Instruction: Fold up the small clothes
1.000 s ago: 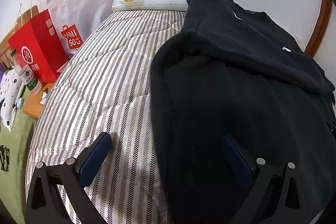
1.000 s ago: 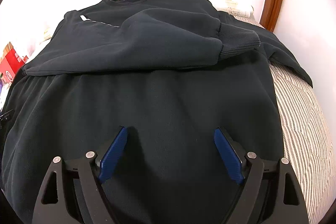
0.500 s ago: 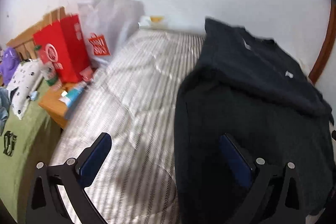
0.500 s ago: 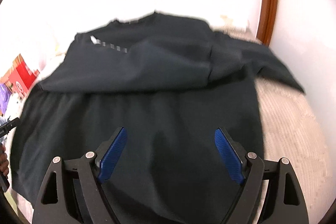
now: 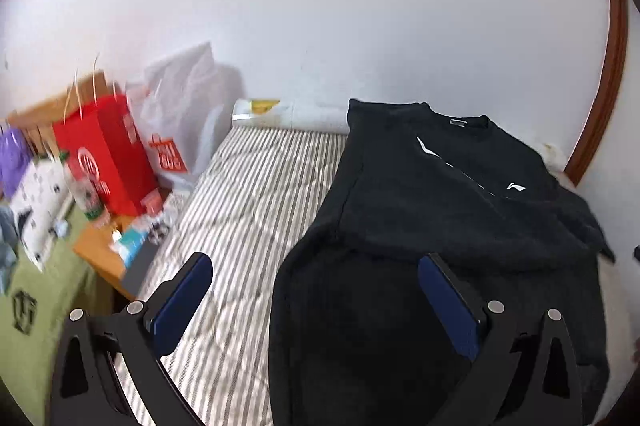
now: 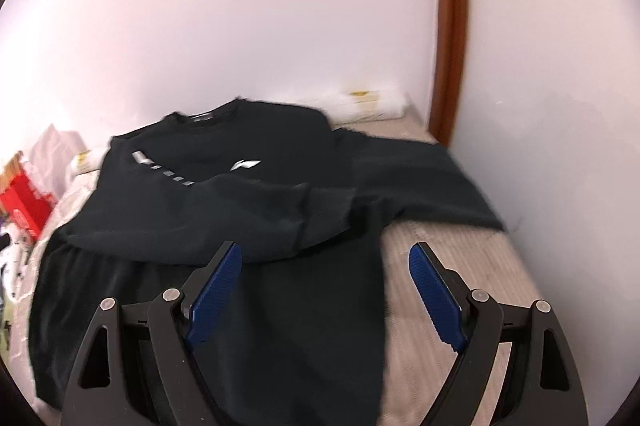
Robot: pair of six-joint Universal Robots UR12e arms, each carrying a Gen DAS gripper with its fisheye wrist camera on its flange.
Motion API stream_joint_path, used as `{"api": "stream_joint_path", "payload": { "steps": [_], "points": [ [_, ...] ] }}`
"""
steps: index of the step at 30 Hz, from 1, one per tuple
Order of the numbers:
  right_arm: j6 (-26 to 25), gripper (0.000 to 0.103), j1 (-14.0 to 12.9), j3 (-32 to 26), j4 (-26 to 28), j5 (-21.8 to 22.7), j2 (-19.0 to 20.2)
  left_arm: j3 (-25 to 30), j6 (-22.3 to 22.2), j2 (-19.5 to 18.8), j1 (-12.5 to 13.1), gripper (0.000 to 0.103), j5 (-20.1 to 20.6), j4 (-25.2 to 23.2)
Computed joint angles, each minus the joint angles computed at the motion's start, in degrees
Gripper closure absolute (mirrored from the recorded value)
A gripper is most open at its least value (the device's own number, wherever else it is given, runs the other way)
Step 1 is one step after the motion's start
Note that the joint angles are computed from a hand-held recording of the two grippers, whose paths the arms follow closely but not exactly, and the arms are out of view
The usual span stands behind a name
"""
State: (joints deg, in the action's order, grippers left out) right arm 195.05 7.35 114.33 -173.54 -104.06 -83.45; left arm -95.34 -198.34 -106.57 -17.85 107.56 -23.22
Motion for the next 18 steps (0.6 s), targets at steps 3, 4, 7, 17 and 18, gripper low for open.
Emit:
{"api": "stream_joint_path", "payload": {
  "steps": [3, 4, 7, 17, 18],
  "points": [
    [0.3, 0.018, -1.7, -0.3, 1.4, 1.2, -0.1, 2.3, 0.8, -1.3, -0.2, 0.000, -0.5, -0.8],
    [0.4, 0.018, -2.5, -0.6, 3.1, 2.7, -0.3, 2.8, 0.8, -1.6, -0.3, 0.000, -0.7, -0.7],
    [0.5, 0.018, -4.2, -0.8, 4.0, 4.0, 0.1, 4.7, -0.2, -2.9, -0.2, 0.000, -0.8, -1.3],
    [0.7, 0.034, -9.1, -1.3, 4.1, 4.1, 2.8, 9.0, -1.2, -7.2, 0.5, 0.000, -1.5, 1.5],
    [1.5, 0.034, -10.0, -1.1, 4.3, 4.4, 3.0, 9.5, -1.4, -7.7, 0.5, 0.000, -1.2, 1.8]
  ]
}}
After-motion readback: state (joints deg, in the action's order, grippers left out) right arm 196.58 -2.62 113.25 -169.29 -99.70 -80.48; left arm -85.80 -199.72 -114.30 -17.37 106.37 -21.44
